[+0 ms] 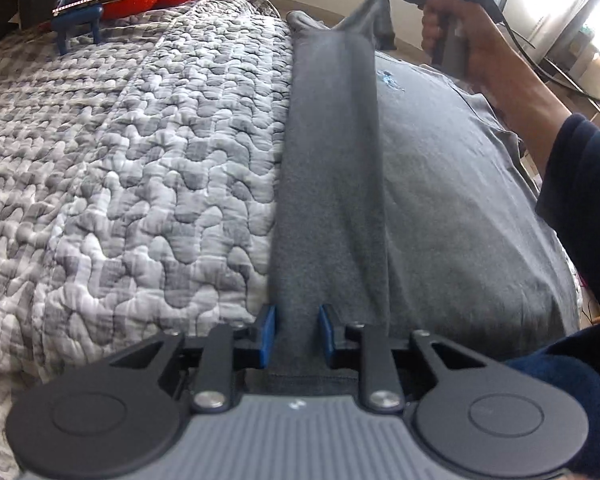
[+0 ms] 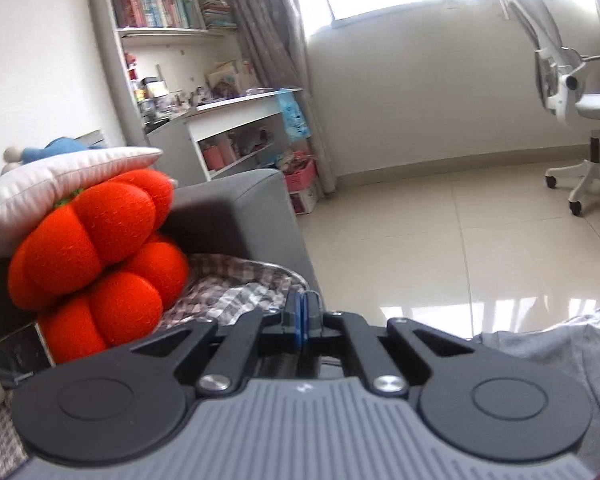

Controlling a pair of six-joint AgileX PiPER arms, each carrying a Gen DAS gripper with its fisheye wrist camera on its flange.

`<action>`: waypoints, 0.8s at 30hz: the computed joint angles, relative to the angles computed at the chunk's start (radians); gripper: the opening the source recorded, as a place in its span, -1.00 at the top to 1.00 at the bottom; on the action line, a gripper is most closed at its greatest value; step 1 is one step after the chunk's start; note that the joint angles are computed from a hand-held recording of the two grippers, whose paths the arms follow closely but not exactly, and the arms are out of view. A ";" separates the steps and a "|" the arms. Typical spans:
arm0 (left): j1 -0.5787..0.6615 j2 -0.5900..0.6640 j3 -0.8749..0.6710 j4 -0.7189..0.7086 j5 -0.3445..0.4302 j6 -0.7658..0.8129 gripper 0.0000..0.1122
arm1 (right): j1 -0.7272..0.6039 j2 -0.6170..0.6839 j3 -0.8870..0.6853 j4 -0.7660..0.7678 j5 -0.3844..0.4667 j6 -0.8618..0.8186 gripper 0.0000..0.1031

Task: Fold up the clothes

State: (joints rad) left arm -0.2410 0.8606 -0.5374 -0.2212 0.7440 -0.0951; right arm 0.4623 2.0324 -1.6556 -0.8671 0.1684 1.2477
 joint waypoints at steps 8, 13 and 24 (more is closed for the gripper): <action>0.263 0.036 -0.070 -0.219 0.127 0.388 0.59 | -0.041 0.095 -0.097 0.558 0.219 -0.532 0.97; 0.413 0.207 -0.266 -0.377 0.066 0.629 0.50 | -0.073 0.100 -0.129 0.747 0.262 -0.735 0.93; 0.162 1.175 -1.261 -0.294 -0.190 0.479 0.07 | -0.130 0.061 -0.090 1.161 0.265 -1.131 0.07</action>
State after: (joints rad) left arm -0.0785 2.0361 -1.7989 -0.5149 0.5539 0.3835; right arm 0.3321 2.0935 -1.7458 0.2938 0.4336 0.1167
